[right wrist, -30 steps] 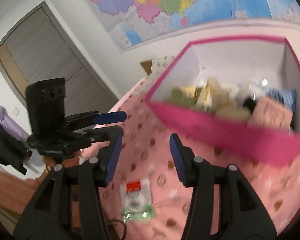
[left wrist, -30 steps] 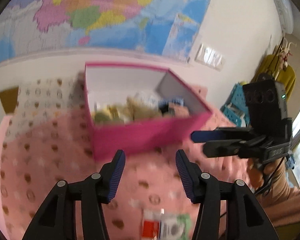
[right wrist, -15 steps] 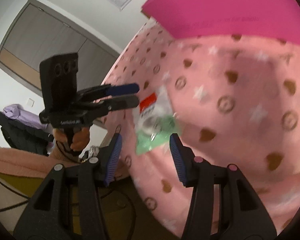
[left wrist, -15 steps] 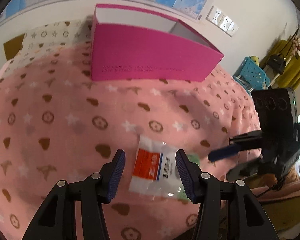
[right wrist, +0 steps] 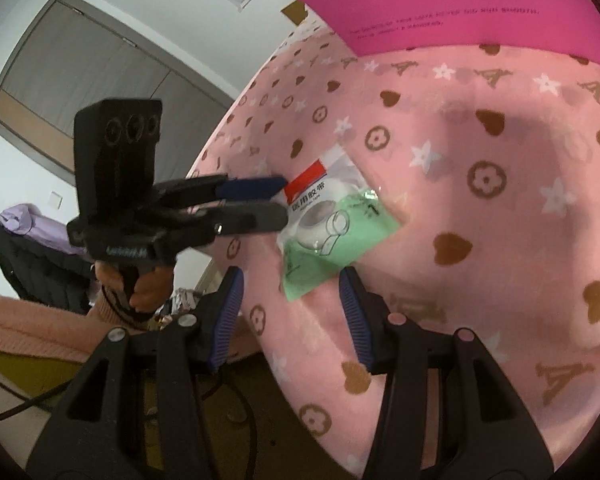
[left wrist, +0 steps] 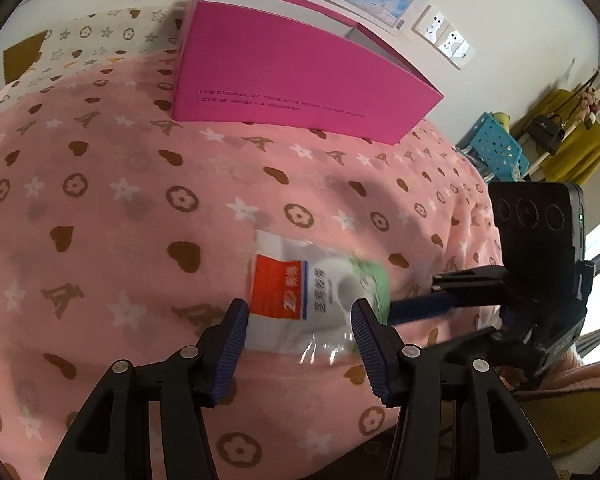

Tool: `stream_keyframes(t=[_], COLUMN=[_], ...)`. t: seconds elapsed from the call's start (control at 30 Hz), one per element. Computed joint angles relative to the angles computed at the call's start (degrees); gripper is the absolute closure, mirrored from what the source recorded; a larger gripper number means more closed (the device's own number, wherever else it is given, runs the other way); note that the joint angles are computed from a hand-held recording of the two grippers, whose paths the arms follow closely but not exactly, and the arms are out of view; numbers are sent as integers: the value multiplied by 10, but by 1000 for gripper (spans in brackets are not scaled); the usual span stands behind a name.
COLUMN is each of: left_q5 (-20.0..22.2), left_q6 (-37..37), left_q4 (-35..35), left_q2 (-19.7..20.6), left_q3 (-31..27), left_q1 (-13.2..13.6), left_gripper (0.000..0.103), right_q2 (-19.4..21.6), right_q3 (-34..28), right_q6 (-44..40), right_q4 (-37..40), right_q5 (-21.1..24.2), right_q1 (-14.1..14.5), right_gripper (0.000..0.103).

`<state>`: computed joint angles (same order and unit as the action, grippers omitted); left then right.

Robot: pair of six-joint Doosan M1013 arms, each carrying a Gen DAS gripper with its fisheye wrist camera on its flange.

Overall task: Organize soft objects
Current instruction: 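Close the right tool on the edge of the medical tape bag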

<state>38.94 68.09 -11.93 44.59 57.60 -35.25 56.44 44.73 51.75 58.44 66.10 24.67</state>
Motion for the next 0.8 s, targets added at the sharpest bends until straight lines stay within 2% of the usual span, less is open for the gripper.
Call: stream_keyframes(t=[0.17,0.37,0.8], left_q5=[-11,-7,-7], left_q6=[15,21,22], left_q4=[-23,-22,-22], left_q2=[1,8,14], left_q3=[2,-11,-21], left_q1=[1,-1,-1], left_gripper=[50,50,50], right_q2=[-4,-5,-11], right_q3=[10,12,15], right_q6=[3,9,21], right_q4=[11,16,-23], right_q5=[-35,-55,-104], right_q1=[-4,-10,-6], right_gripper=[51,51,51])
